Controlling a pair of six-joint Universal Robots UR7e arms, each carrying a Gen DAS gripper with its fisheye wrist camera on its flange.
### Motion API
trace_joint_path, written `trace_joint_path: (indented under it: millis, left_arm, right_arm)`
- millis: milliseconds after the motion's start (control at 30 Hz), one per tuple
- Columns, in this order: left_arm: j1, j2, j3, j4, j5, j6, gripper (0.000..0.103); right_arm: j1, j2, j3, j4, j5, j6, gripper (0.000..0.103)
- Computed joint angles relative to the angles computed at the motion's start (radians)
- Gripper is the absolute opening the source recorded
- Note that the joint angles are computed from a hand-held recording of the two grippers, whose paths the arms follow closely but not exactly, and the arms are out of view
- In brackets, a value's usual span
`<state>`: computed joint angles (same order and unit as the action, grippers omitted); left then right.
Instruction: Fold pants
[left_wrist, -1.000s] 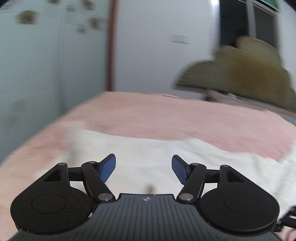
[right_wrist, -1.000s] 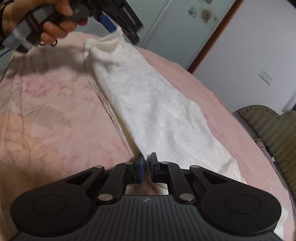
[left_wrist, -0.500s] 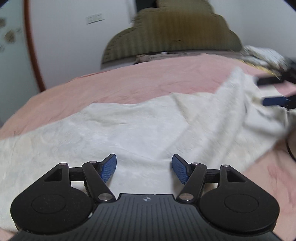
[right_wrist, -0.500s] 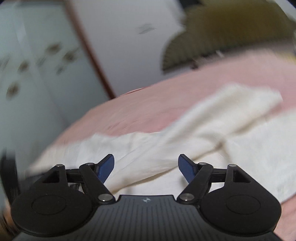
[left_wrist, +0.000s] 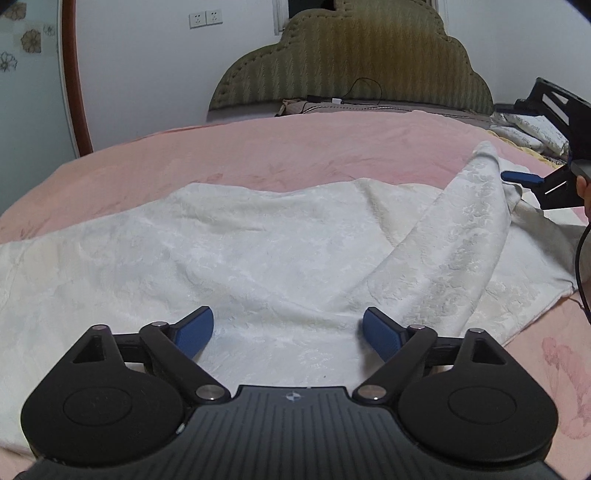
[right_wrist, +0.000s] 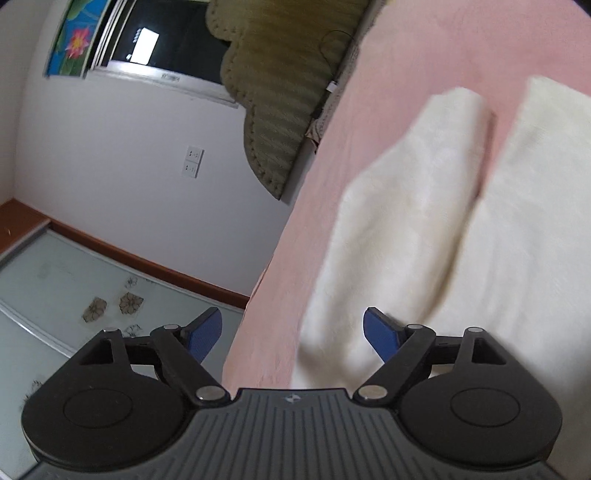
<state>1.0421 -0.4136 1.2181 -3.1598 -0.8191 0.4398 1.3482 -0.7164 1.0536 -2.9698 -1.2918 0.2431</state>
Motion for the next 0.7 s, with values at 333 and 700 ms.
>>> trace_joint_path:
  millis: [333, 700]
  left_arm:
    - [0.001, -0.003, 0.0, 0.011, -0.003, -0.02, 0.095]
    - [0.001, -0.001, -0.002, 0.014, 0.001, -0.026, 0.097]
  right_arm:
    - [0.01, -0.132, 0.172, 0.029, -0.282, -0.088, 0.095]
    - [-0.085, -0.366, 0.613, -0.389, -0.36, 0.081, 0.094]
